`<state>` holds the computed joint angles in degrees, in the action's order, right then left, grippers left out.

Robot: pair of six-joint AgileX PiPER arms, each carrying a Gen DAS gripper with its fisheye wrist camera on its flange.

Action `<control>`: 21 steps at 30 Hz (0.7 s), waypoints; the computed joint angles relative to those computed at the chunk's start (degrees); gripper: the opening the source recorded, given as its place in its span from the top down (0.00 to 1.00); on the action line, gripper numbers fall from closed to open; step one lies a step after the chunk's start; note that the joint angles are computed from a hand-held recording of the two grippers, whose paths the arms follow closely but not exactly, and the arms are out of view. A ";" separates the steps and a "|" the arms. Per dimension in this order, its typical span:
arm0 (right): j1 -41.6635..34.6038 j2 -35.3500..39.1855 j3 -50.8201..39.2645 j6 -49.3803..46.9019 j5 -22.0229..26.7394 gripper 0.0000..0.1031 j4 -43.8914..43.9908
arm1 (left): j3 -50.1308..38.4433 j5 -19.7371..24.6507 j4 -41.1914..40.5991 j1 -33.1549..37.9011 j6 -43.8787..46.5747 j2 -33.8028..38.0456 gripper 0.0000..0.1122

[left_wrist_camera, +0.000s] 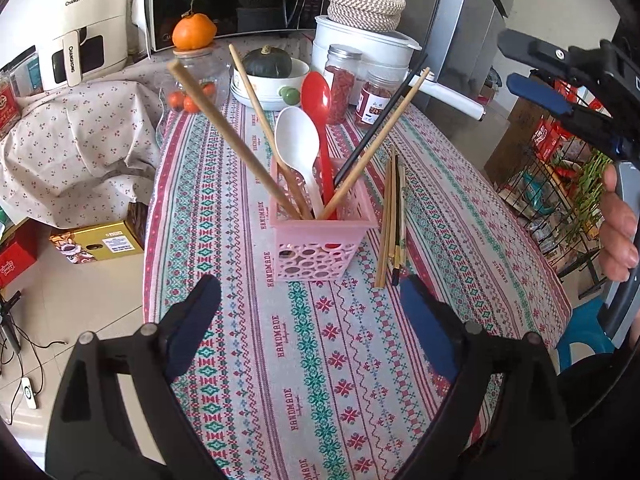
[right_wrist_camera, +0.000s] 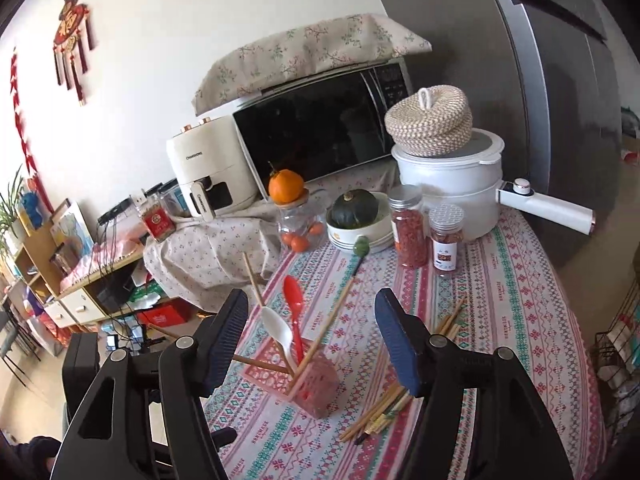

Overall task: Organize utensils
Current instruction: 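Grasp the paper-wrapped wooden chopstick with the right gripper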

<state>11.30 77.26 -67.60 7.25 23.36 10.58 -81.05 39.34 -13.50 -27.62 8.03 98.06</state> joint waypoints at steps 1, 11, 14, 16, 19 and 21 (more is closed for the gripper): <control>-1.14 -0.36 0.58 0.09 0.74 0.32 -0.24 | -0.34 0.31 -0.19 -0.15 -0.38 0.64 0.17; -9.24 7.44 -1.00 4.74 12.50 0.29 -5.27 | -4.92 5.25 2.94 -3.78 -7.28 6.37 0.17; -10.22 12.51 -3.54 6.82 15.98 0.29 -6.60 | -6.15 6.49 3.26 -4.14 -7.80 7.09 0.17; -10.97 16.29 -5.56 7.68 18.23 0.29 -6.36 | -7.09 7.47 3.56 -4.06 -7.84 7.69 0.17; -11.80 21.91 -9.01 8.85 20.85 0.29 -5.71 | -8.16 8.69 4.46 -4.16 -8.22 8.25 0.17; -11.94 25.12 -11.24 10.35 21.58 0.29 -6.07 | -8.73 9.21 4.86 -4.27 -8.52 8.49 0.17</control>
<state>-0.64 102.38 -78.84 17.59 44.94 4.51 -89.78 48.55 -8.63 -31.89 -0.49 106.54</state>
